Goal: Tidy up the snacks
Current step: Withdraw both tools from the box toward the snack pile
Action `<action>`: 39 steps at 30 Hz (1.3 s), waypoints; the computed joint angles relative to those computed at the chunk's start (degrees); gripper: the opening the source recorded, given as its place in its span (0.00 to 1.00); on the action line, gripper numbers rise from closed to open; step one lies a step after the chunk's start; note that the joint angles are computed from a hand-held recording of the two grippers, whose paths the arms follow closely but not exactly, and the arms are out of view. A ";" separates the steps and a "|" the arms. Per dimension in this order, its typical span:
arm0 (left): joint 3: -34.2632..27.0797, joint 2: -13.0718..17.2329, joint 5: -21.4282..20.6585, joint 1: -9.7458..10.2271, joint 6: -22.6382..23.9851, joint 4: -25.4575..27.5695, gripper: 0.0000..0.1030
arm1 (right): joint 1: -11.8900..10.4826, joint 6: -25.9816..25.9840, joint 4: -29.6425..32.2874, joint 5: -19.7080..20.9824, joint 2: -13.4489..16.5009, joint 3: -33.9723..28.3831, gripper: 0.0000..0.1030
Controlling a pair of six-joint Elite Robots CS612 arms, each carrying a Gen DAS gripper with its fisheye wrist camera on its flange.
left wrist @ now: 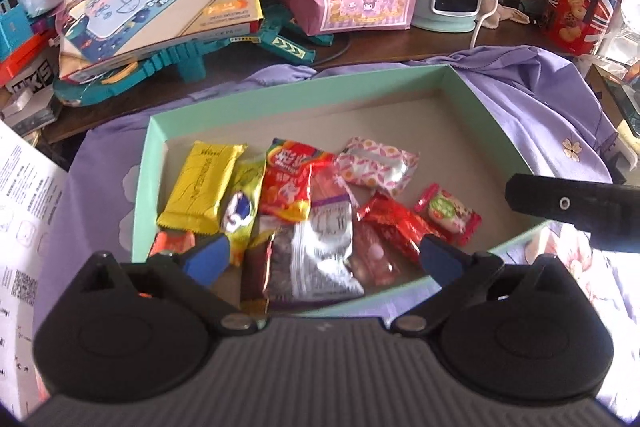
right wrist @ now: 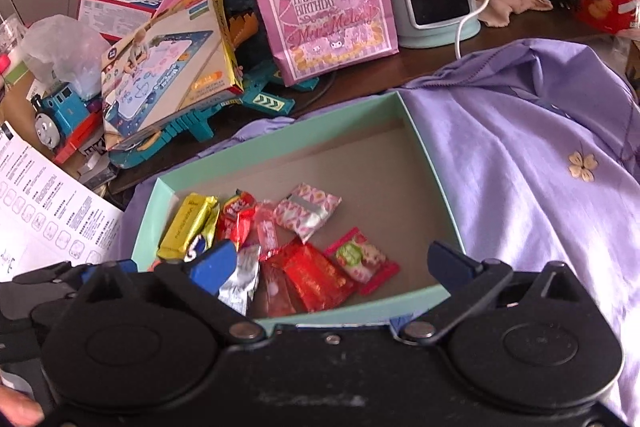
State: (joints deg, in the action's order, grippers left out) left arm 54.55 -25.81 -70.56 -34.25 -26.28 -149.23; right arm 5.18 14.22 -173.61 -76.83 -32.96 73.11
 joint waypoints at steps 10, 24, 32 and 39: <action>10.53 -5.19 -1.05 -1.86 -0.99 -4.43 1.00 | 0.26 -2.81 -5.27 -0.60 -4.21 8.79 1.00; 18.12 -7.99 -6.50 -4.81 -2.56 -4.13 1.00 | -0.27 -9.43 -9.74 -0.68 -8.37 19.69 1.00; 18.14 -7.37 -8.90 -6.25 -3.03 -2.64 1.00 | -1.63 -9.16 -10.69 -0.99 -9.45 24.61 0.94; 16.88 -6.35 -7.73 -7.19 -4.95 1.41 1.00 | -2.22 -7.87 -8.07 1.79 -8.23 24.13 0.86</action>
